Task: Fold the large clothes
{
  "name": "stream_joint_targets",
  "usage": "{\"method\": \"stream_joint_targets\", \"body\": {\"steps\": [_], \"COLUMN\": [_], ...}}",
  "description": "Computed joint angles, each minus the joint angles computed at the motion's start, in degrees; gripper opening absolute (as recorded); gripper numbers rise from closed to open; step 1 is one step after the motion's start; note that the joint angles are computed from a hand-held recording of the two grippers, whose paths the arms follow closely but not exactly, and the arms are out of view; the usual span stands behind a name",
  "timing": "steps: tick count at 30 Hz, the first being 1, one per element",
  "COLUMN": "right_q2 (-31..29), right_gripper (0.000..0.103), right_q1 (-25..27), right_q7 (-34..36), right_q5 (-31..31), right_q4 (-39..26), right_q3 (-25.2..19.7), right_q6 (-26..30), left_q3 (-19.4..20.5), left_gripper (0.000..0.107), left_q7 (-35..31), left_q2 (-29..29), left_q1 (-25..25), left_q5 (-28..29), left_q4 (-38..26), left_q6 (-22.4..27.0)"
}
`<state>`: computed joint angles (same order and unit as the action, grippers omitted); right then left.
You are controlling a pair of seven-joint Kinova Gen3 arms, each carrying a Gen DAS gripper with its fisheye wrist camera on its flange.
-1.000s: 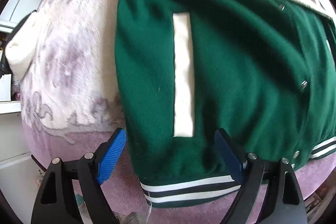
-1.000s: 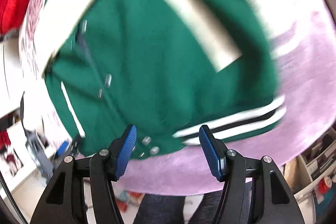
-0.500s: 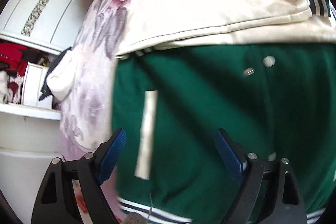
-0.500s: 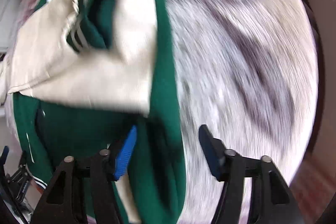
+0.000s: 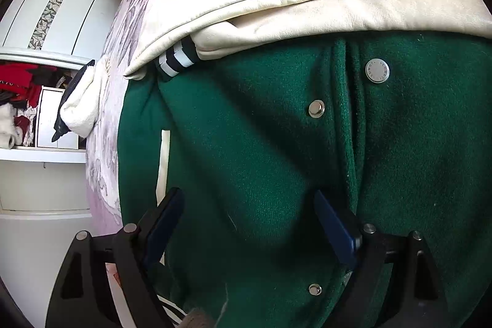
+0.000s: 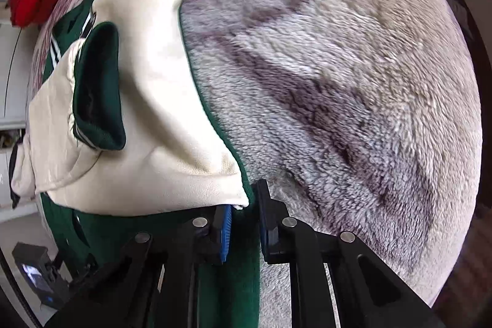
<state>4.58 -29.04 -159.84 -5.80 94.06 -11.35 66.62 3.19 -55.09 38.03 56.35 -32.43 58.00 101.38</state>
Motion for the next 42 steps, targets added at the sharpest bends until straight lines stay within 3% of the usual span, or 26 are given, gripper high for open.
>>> {"method": "stream_joint_targets", "body": {"steps": [2, 4, 5, 6, 8, 11, 14, 17, 19, 20, 21, 23, 26, 29, 32, 34, 37, 40, 41, 42], "right_q2": [0.01, -0.7, -1.19, -0.96, -0.29, -0.09, -1.79, -2.71, -3.29, -3.26, -4.25, -5.8, -7.08, -9.76, -10.83, -12.16, -13.91, -16.02, -17.76, -18.73], "right_gripper": [0.018, 0.026, 0.037, 0.039, 0.033, 0.03, 0.035, 0.046, 0.046, 0.039, 0.019, 0.019, 0.019, 0.022, 0.022, 0.022, 0.023, 0.028, 0.036, 0.054], "right_q1": [-0.4, -0.66, 0.64, 1.73, 1.62, 0.02, 1.81, 4.31, 4.95, 3.73, 1.63, -1.07, -3.34, -1.72, -1.96, -2.76, -7.49, -9.28, -11.14, -13.76], "right_q7": [2.5, 5.15, 6.92, 8.71, 10.1, 5.75, 1.3, -0.68, -2.51, -4.64, -6.94, -11.6, -17.91, -21.18, -20.17, -20.17, -14.66, -8.29, -7.24, -6.72], "right_q5": [-1.14, -4.04, -6.33, -8.02, -8.66, -5.01, -7.25, -14.16, -18.37, -19.44, -19.68, -19.42, -16.55, -17.39, -17.41, -19.63, -23.06, -24.96, -24.02, -22.18], "right_q4": [-1.98, -2.1, -1.31, -0.01, 2.02, -1.91, -5.03, -3.68, -0.26, 1.63, 4.21, 7.18, 5.54, 3.7, 2.91, 6.23, 9.02, 8.23, 7.65, 6.71], "right_q3": [1.12, 2.57, 2.52, 1.5, 1.24, 0.83, -4.52, -11.89, -16.38, -17.83, -18.27, -18.61, -18.23, -18.94, -17.66, -17.36, -10.36, -2.4, 0.25, 2.88], "right_q6": [2.18, 2.43, 2.95, 3.4, 5.25, 10.75, 15.52, 13.79, 10.0, 8.3, 6.76, 5.52, 7.39, 10.24, 12.1, 9.24, 7.88, 13.85, 16.18, 18.51], "left_q3": [0.04, 0.29, 0.37, 0.52, 0.85, 1.36, 1.45, 2.31, 3.24, 3.3, 4.43, 5.79, 8.14, 10.86, 12.89, 13.56, 15.12, 16.14, 16.28, 16.14], "left_gripper": [0.087, 0.087, 0.087, 0.087, 0.087, 0.087, 0.087, 0.087, 0.087, 0.087, 0.087, 0.087, 0.087, 0.087, 0.087, 0.087, 0.087, 0.087, 0.087, 0.087], "left_q7": [0.71, 1.78, 2.4, 2.82, 3.3, 2.98, 5.02, 8.15, 10.02, 10.42, 10.7, 10.95, 10.81, 11.19, 12.65, 13.78, 16.49, 18.44, 19.05, 19.42], "left_q2": [-1.21, -1.92, -2.56, -3.03, -3.26, -4.25, -8.31, -14.46, -18.22, -20.34, -21.44, -24.37, -27.11, -28.97, -29.52, -29.51, -27.58, -23.4, -21.34, -19.55], "left_q1": [-0.66, -0.92, -1.18, -1.38, -1.44, -2.16, -2.32, -3.99, -5.67, -6.38, -7.51, -8.86, -10.5, -11.28, -11.34, -11.38, -8.84, -3.54, -1.06, 1.01], "left_q5": [0.66, 1.27, 1.49, 1.55, 1.54, 2.18, 1.96, 2.49, 3.71, 4.98, 5.47, 6.39, 7.36, 6.7, 6.91, 7.82, 6.74, 3.13, 1.78, 1.14], "left_q4": [1.56, 2.16, 3.11, 3.89, 4.26, 4.37, 6.85, 12.02, 15.92, 18.5, 20.02, 24.51, 28.97, 31.6, 32.23, 31.79, 29.03, 24.05, 21.49, 18.91], "left_q6": [-1.3, -1.85, -2.63, -3.27, -3.61, -3.11, -2.94, -2.61, -2.34, -2.27, -2.23, -2.46, -2.95, -3.1, -2.24, -1.56, 1.31, 5.75, 7.8, 9.45]}}
